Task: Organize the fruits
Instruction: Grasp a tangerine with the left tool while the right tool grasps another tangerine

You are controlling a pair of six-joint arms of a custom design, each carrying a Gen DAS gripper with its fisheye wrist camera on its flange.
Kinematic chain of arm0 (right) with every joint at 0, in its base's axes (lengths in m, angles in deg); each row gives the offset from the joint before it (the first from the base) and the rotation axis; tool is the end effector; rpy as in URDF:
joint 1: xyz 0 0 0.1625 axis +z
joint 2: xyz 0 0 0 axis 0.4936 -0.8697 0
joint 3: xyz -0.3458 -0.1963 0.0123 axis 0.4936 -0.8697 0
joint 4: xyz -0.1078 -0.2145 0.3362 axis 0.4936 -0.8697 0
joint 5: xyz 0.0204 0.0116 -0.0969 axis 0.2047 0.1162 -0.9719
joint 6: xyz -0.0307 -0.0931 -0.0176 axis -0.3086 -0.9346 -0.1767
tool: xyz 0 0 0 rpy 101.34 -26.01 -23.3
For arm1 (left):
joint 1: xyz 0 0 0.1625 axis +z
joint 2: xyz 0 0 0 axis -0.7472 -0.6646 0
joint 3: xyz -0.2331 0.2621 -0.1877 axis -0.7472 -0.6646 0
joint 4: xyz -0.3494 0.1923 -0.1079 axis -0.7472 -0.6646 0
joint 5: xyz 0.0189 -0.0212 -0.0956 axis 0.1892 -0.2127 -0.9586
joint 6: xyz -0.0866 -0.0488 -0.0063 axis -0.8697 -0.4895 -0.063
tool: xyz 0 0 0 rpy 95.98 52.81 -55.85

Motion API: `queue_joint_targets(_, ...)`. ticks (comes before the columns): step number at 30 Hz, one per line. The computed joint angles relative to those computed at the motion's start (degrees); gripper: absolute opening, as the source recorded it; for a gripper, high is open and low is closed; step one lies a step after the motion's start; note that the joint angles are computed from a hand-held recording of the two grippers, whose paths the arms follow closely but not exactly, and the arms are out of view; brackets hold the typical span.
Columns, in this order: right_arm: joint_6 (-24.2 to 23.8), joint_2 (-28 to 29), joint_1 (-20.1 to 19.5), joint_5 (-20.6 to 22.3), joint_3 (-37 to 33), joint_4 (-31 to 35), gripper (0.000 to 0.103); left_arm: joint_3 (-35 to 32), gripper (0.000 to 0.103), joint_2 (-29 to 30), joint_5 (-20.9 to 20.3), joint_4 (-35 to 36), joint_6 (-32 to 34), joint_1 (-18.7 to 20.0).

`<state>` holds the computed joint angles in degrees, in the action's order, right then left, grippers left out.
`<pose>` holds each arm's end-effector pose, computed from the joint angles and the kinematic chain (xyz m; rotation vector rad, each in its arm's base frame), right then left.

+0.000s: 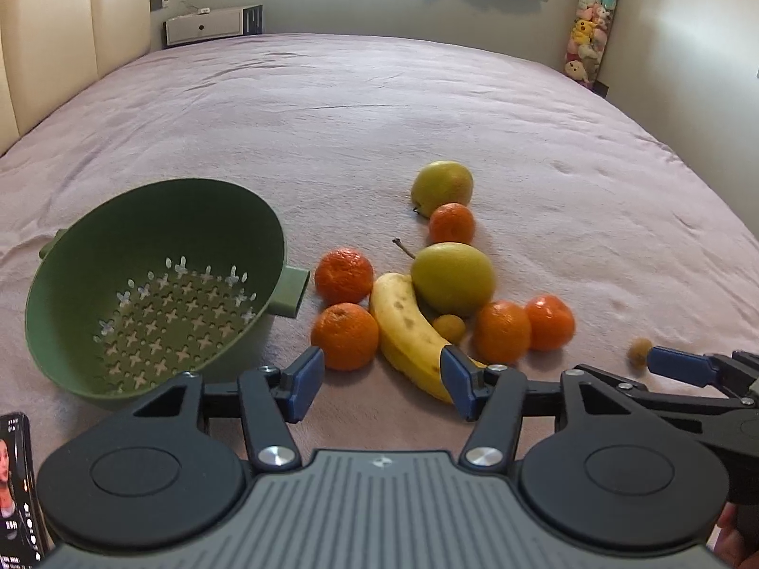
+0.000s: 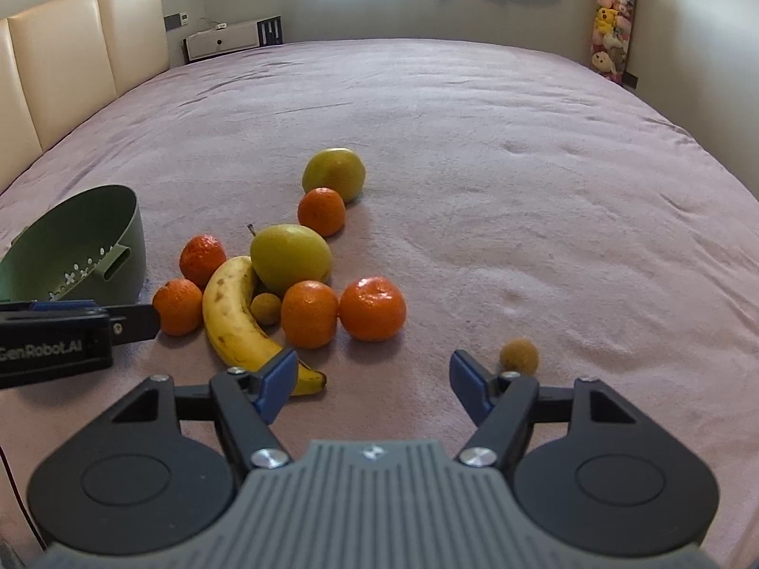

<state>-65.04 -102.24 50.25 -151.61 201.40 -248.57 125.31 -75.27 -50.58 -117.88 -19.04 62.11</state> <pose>0.0487 -0.3571 0.3017 0.6781 -2.3644 0.7734 -0.4052 -0.3174 -0.0135 0.1478 2.2208 -0.9601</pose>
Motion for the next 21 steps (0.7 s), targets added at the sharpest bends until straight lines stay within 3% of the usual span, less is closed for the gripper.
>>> queue_joint_targets(13, -1.5, 12.0, 1.2, -1.4, -3.9, -9.8, 0.058, -3.1, 0.061, 3.8, 1.3, 4.7, -3.5, 3.9)
queue_joint_targets(21, -5.8, 15.7, 0.1, -2.5, -4.3, -13.4, 0.056, -4.8, 0.060, 6.1, 0.8, 7.7, -2.7, 5.5)
